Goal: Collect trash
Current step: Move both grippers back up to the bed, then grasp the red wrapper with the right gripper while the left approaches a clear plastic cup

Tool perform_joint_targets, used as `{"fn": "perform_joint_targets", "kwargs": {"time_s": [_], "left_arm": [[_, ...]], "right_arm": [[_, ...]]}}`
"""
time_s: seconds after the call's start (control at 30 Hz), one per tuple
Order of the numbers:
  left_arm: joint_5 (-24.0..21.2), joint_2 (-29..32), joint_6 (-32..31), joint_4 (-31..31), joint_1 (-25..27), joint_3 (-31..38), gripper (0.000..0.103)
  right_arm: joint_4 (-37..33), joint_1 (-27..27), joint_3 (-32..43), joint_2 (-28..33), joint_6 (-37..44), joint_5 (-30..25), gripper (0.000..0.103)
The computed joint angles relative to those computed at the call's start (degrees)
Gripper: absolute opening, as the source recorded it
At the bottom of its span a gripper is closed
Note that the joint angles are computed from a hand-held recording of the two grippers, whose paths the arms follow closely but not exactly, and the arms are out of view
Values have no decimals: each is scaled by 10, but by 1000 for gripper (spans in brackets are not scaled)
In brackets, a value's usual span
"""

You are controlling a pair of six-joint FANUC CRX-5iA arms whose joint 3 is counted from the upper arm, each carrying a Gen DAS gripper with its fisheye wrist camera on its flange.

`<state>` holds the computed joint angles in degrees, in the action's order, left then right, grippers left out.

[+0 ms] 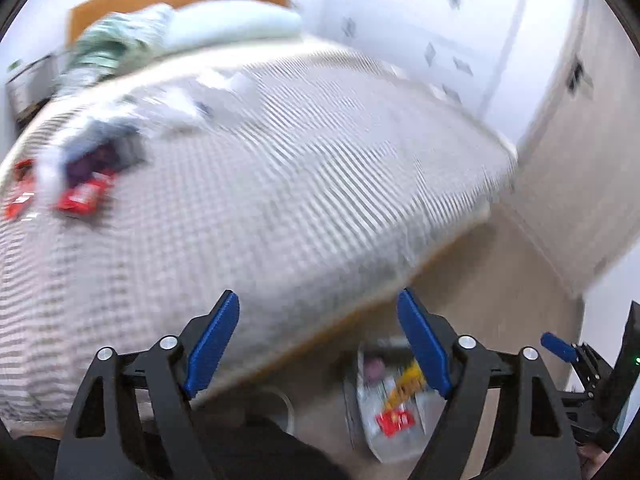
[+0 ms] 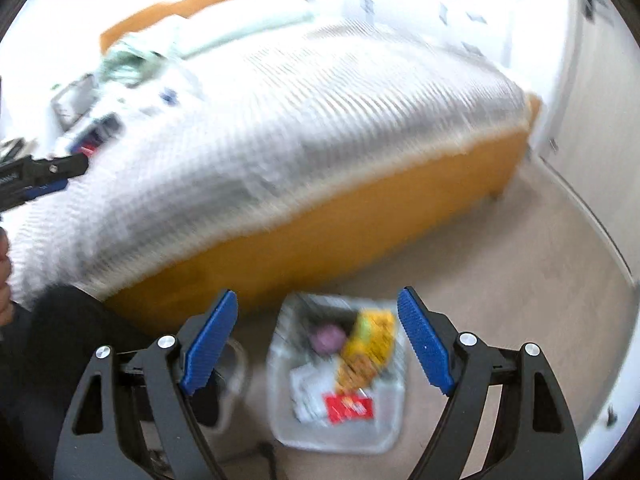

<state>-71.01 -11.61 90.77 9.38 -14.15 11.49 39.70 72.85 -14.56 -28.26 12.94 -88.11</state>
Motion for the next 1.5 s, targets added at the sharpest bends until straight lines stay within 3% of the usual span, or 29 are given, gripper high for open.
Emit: {"fn": "perform_joint_targets", "kwargs": {"time_s": [0.17, 0.27, 0.43, 0.53, 0.6, 0.73, 0.87, 1.0, 1.07, 1.1, 1.17, 1.23, 1.3, 1.37, 1.43, 1.5], "left_arm": [[69, -70, -61, 73, 155, -60, 87], [90, -92, -106, 157, 280, -108, 88], [85, -89, -131, 288, 448, -184, 88], [89, -83, -143, 369, 512, -238, 88], [80, -65, -128, 386, 538, -245, 87], [83, -34, -167, 471, 545, -257, 87], [104, 0, -214, 515, 520, -247, 87], [94, 55, -199, 474, 497, -186, 86], [77, 84, -172, 444, 493, -151, 79], [69, 97, -163, 451, 490, -143, 77], [55, 121, -144, 458, 486, -125, 65], [49, 144, -132, 472, 478, -113, 54], [42, 160, -128, 478, 470, -103, 47], [47, 167, -131, 491, 461, -102, 33], [45, 177, -124, 489, 449, -91, 3], [39, 181, -117, 470, 442, -79, 2]], "right_arm": [[35, -17, 88, 87, 62, 92, 79], [28, -38, 150, 149, 99, 139, 79], [-35, -80, 271, 262, 161, 211, 79], [-71, -97, 345, 327, 174, 237, 79], [-96, -107, 384, 361, 175, 252, 79], [-154, -131, 473, 434, 172, 274, 79], [-193, -154, 565, 509, 176, 270, 79], [-264, -185, 638, 563, 182, 265, 79], [-298, -196, 668, 583, 200, 256, 70], [-315, -200, 675, 588, 209, 256, 59], [-360, -210, 697, 601, 227, 249, 50], [-342, -203, 715, 614, 234, 230, 35], [-333, -201, 737, 625, 241, 211, 28], [-317, -198, 755, 638, 240, 193, 16], [-310, -199, 717, 618, 225, 218, 5], [-309, -200, 668, 589, 217, 259, 4]]}}
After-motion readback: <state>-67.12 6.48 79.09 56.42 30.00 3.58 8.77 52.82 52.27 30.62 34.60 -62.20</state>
